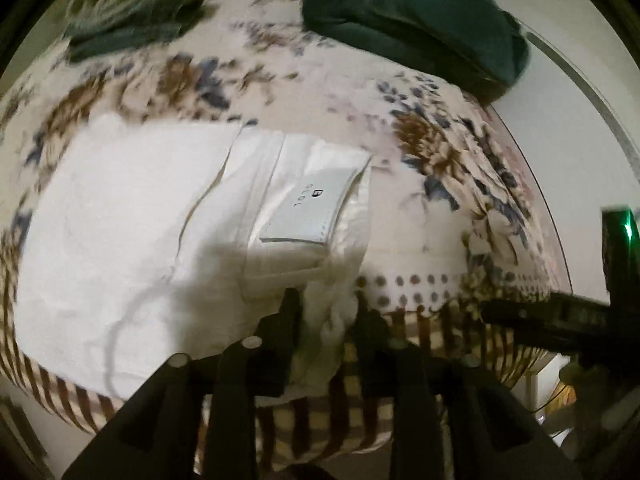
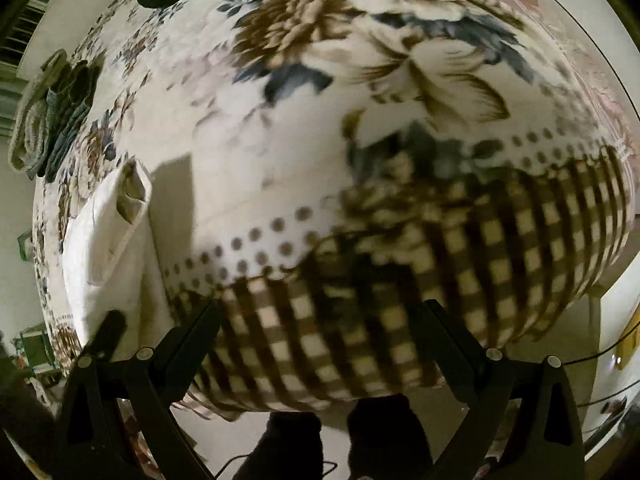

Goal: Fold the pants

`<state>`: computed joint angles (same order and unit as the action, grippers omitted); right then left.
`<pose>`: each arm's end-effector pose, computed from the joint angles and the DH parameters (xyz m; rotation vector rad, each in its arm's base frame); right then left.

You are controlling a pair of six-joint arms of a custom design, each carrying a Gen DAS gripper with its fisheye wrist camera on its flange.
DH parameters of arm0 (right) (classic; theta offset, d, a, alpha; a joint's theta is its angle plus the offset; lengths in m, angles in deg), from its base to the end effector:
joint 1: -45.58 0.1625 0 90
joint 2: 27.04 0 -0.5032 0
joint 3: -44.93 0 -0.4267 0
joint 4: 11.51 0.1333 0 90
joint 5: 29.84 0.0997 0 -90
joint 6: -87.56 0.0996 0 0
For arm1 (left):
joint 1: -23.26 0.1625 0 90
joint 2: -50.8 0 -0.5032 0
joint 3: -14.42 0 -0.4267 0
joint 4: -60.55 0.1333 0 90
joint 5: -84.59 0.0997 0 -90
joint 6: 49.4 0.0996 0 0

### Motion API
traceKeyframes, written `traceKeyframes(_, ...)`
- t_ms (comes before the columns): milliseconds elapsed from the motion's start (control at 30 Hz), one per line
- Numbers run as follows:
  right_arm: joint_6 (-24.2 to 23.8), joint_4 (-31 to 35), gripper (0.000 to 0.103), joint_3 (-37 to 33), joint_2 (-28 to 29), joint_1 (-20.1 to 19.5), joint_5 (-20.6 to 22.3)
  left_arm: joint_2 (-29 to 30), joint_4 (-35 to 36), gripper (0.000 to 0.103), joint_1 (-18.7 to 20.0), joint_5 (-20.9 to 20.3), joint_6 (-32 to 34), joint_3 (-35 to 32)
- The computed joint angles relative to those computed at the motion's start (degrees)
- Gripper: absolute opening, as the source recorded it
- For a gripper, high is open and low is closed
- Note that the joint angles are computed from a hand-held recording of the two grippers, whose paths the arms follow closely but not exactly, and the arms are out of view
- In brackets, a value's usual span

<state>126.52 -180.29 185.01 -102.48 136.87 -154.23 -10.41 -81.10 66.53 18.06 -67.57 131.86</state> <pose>0.0866 -0.4242 0.2086 -0.9343 -2.4299 0.5799 -0.2977 -0.5177 0.1498 0.6994 2.6554 -0.2134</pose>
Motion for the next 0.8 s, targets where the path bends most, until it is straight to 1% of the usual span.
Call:
traceKeyframes(33,-1.5,-1.3,0.101,0.6,-0.8,-1.0,1.8,-0.1,0.1,0.034,0.4,-0.9,-0.6,-0.1)
traceKeyframes(67,-2.4,-3.0,0.101,1.1,-1.1,-1.5,3.6,-0.7,0.5,0.04,0.4,-2.2,-1.3,-0.8)
traceKeyframes(100,-3.7,-5.1,0.101,1.7,-1.5,-2.5,6.5,-1.3,0.6,0.062,0.0,-2.3,-1.7,-0.5)
traceKeyframes(133,-4.3,-6.4,0.101,1.9,-1.4,-3.0,8.5,-2.3,1.4,0.077,-0.3,-2.1,-2.0,-1.3)
traceKeyframes(167,-4.9,-8.4,0.101,0.9,0.4,-3.5,11.0,-3.2,2.1,0.094,-0.1,-2.2,-2.4,-1.9)
traceKeyframes(233,-6.4,-13.0,0.101,-0.5,3.7,-4.7,17.3,-4.5,2.5,0.095,0.5,-0.9,-3.0,-2.9)
traceKeyframes(300,-8.6,-16.4,0.101,-2.2,7.3,-6.5,23.8,-6.4,6.4,0.095,1.8,3.9,-4.4,-4.5)
traceKeyframes(333,-10.2,-18.0,0.101,-3.6,9.9,-7.5,27.0,-7.0,7.4,0.095,2.6,5.3,-4.6,-5.1)
traceKeyframes(367,-11.5,-18.6,0.101,-5.0,11.8,-8.1,28.2,-7.4,9.1,0.095,4.0,8.0,-5.0,-6.0)
traceKeyframes(433,-14.3,-18.8,0.101,-8.4,16.0,-9.1,29.8,-7.7,12.6,0.095,5.9,12.0,-5.9,-7.7)
traceKeyframes(500,-13.6,-18.1,0.101,-10.6,18.4,-10.3,30.4,-7.6,15.4,0.095,8.2,16.0,-6.9,-9.9)
traceKeyframes(533,-12.7,-20.1,0.101,-10.6,19.3,-11.2,32.5,-7.5,16.0,0.095,9.3,17.5,-6.8,-10.7)
traceKeyframes(567,-12.2,-24.4,0.098,-9.8,20.0,-11.7,34.2,-7.1,15.9,0.095,10.3,18.6,-5.9,-11.7)
traceKeyframes(600,-12.7,-26.9,0.061,-9.4,20.3,-11.9,36.2,-6.6,15.5,0.095,10.9,19.5,-5.0,-12.4)
traceKeyframes(633,-12.5,-27.1,0.026,-9.7,20.6,-11.2,36.3,-5.6,15.2,0.095,11.8,20.6,-3.4,-13.8)
traceKeyframes(667,-12.3,-25.7,0.01,-10.1,19.8,-10.0,33.9,-5.1,14.7,0.095,12.5,20.7,-2.4,-14.6)
traceKeyframes(700,-12.7,-26.7,0.01,-10.1,19.3,-8.1,30.5,-4.0,14.2,0.095,13.3,19.7,-1.0,-16.2)
traceKeyframes(767,-13.8,-24.2,0.01,-11.0,17.7,-4.5,25.1,-1.8,14.0,0.095,14.4,18.7,0.7,-18.8)
traceKeyframes(800,-14.2,-23.5,0.01,-11.2,17.1,-3.5,23.5,-0.6,13.1,0.095,14.9,18.1,2.3,-20.0)
